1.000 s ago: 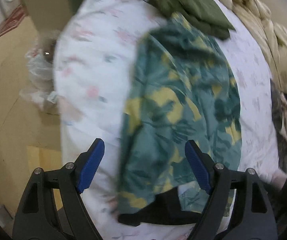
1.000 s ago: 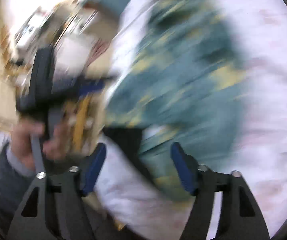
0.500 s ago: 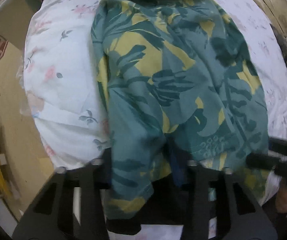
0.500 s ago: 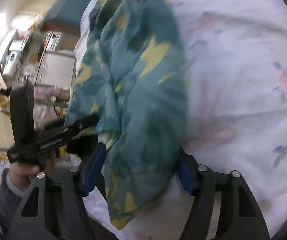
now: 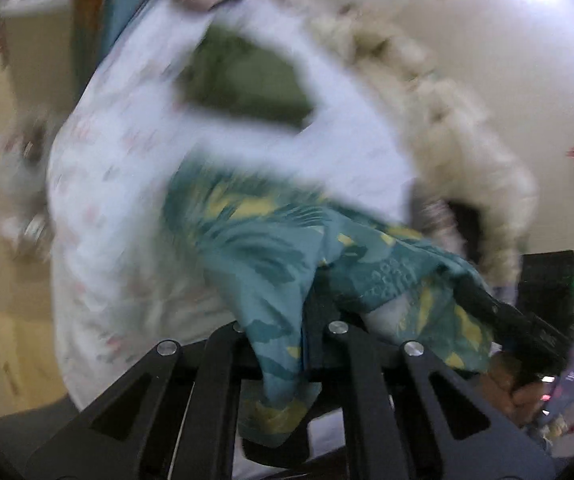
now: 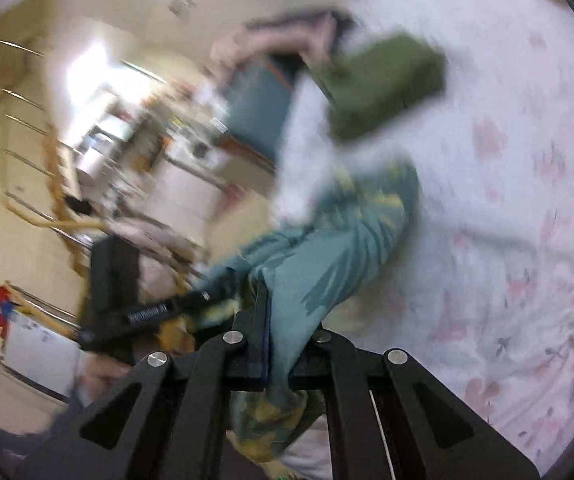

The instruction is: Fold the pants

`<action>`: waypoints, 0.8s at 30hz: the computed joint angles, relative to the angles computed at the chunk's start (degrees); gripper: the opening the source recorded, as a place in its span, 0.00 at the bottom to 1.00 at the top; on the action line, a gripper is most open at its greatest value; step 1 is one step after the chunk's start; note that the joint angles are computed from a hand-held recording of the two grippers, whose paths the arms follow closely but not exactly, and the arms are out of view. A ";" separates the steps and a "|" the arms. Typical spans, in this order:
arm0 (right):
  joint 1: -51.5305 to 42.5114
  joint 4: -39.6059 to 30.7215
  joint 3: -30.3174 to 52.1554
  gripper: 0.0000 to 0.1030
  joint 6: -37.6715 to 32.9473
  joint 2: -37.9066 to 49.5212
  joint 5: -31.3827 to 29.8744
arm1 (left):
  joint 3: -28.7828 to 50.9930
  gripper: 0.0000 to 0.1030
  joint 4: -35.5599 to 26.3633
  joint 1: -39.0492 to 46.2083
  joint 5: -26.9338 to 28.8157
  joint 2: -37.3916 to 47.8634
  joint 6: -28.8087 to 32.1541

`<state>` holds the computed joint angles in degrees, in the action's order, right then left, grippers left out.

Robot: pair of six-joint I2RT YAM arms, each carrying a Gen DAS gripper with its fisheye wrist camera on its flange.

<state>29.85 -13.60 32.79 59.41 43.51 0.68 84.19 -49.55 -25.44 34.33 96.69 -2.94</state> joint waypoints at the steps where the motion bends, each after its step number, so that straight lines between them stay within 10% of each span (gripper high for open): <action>1: 1.02 -4.19 3.23 0.04 -0.42 -3.34 2.01 | 1.82 0.05 -0.22 -0.61 1.61 -1.97 -1.57; 8: 10.36 -20.83 26.29 0.04 -7.63 -1.98 18.79 | 28.72 0.05 -7.77 -3.56 6.93 6.25 -9.68; 14: -13.70 -21.84 28.56 0.04 -13.14 0.74 -0.43 | 46.79 0.05 -9.40 -6.74 4.36 18.89 -14.13; 24: -19.58 -21.43 15.97 0.04 -13.45 -4.14 -3.70 | 25.37 0.05 6.00 -8.65 3.35 15.92 -9.60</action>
<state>10.28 -35.03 48.76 45.97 39.36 -3.02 109.56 -43.54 -34.09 37.68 112.61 -12.54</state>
